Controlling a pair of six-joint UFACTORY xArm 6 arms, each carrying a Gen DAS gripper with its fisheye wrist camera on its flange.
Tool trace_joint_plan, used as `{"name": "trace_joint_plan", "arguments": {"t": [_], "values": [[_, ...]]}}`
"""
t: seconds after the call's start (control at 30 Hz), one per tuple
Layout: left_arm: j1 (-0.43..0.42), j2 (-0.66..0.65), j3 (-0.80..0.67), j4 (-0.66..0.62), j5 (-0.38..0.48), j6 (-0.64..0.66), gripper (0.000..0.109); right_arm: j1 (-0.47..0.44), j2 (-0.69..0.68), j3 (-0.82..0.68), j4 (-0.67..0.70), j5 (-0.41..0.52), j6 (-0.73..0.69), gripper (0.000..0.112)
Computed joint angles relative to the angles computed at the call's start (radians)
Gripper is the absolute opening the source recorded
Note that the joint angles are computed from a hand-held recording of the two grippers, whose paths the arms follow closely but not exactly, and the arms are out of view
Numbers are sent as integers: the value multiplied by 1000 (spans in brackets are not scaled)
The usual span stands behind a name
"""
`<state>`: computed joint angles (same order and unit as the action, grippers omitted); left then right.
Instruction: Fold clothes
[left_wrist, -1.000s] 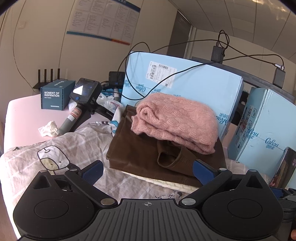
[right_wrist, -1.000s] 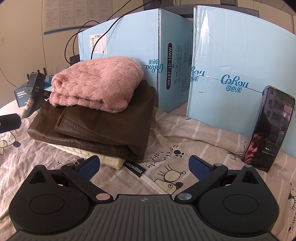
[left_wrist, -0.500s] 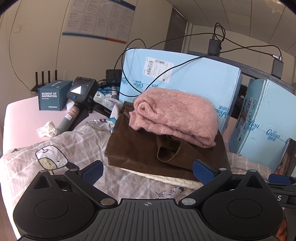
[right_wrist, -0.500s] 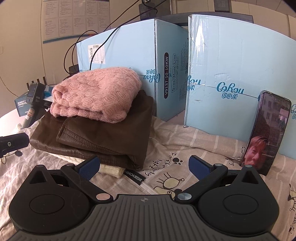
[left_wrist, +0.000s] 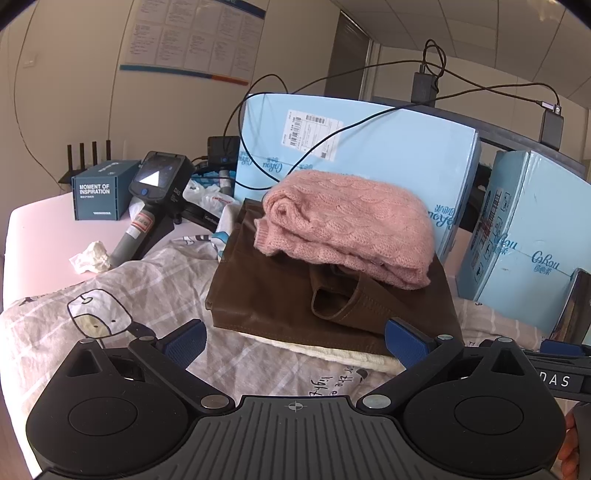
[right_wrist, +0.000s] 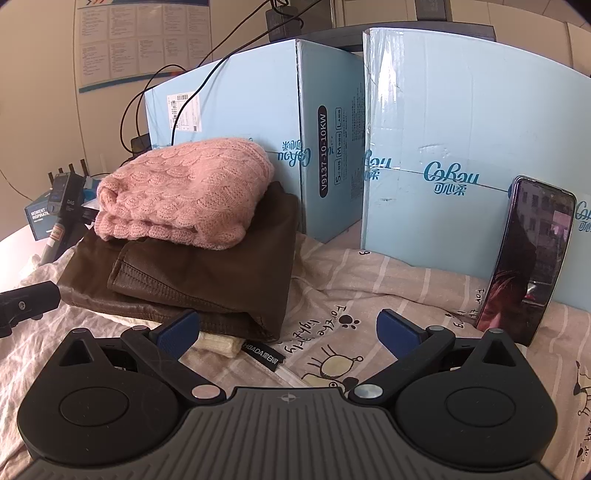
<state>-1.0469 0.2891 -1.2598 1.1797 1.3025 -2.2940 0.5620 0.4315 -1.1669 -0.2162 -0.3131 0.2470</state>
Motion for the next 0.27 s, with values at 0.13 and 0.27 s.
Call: {"name": "trace_joint_plan", "arguments": {"t": [0.13,0.27], "values": [[2,3,-2,0,-5,0,103,-2,0,0,-8,0,6,103],[4,6,-3,0,-12,-1,103,-3,0,-2,-16,3,14,103]]}}
